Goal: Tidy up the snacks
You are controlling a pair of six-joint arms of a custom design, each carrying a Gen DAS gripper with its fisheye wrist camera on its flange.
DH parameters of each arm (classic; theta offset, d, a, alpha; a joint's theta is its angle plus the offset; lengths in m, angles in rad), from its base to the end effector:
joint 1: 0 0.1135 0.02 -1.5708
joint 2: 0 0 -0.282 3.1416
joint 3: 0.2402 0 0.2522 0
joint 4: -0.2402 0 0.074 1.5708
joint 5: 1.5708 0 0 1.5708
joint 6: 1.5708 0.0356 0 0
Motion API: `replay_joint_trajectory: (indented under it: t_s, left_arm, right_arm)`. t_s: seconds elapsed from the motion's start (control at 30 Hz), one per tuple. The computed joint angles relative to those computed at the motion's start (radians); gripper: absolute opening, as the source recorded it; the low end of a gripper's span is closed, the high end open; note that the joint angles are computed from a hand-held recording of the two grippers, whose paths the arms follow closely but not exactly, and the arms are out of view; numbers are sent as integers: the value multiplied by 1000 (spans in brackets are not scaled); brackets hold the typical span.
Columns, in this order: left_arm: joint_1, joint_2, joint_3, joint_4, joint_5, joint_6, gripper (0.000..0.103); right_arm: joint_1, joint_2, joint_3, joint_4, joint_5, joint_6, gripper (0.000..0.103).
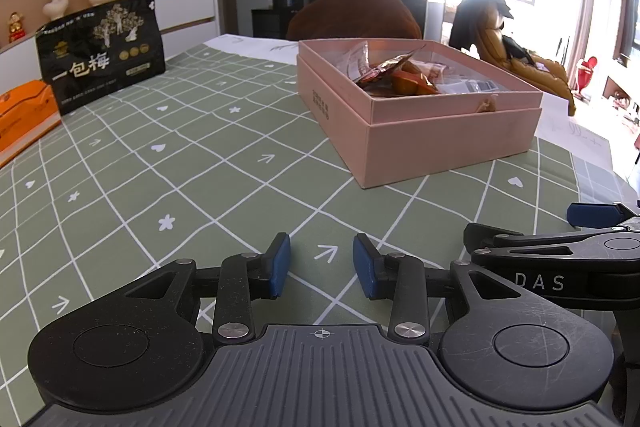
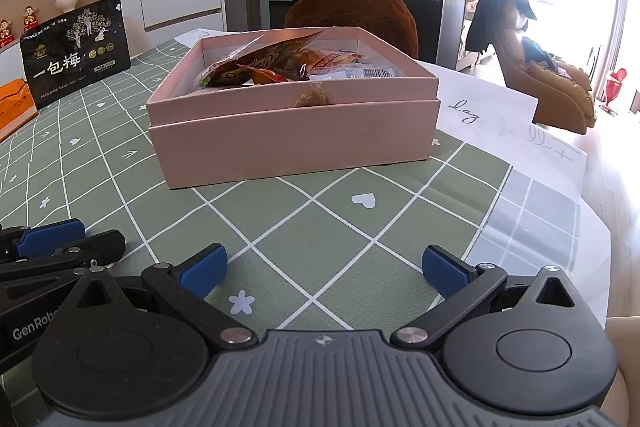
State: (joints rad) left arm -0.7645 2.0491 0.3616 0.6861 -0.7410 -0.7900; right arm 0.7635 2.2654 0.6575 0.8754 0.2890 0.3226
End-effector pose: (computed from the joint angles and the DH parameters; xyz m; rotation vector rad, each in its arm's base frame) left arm 0.1862 -0.1453 0.0291 -0.2821 2.2284 0.1599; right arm 0.2467 0.2221 0.0108 -0.3533 2.2504 0.2402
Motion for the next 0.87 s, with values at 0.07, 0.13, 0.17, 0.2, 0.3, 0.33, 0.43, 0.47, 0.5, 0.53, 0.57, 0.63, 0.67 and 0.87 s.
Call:
replay_joint_trajectory:
  t_s: [0.07,0.13,0.17,0.2,0.3,0.33,0.43,0.47,0.5,0.53,0.57,0.63,0.67,0.87]
  left_arm:
    - [0,0,0,0,0,0,40]
    - [0,0,0,0,0,0,40]
    - [0,0,0,0,0,0,40]
    - [0,0,0,1,0,0,40]
    - [0,0,0,1,0,0,40]
    - [0,0,0,1,0,0,40]
    - [0,0,0,1,0,0,40]
    - [0,0,0,1,0,0,40]
    - [0,0,0,1,0,0,40]
    - [1,1,0,1,1,0,40]
    - [1,1,0,2,1,1,40]
    - [1,1,-1,3,1,1,40]
    - [1,1,-1,3,1,1,40]
    - [0,5,3,9,4,10,40]
  right_arm:
    - [0,0,-1,1,0,0,103]
    - [0,0,-1,1,0,0,103]
    - [0,0,-1,1,0,0,103]
    - [0,0,0,0,0,0,103]
    - [0,0,-1,1,0,0,103]
    - [0,0,-1,1,0,0,103]
    - [0,0,-1,1,0,0,103]
    - [0,0,0,0,0,0,103]
    - [0,0,0,0,0,0,103]
    - [0,0,0,0,0,0,103]
    - [0,0,0,0,0,0,103]
    - [0,0,0,0,0,0,103]
    - [0,1,0,0,0,0,103]
    - [0,1,0,0,0,0,103]
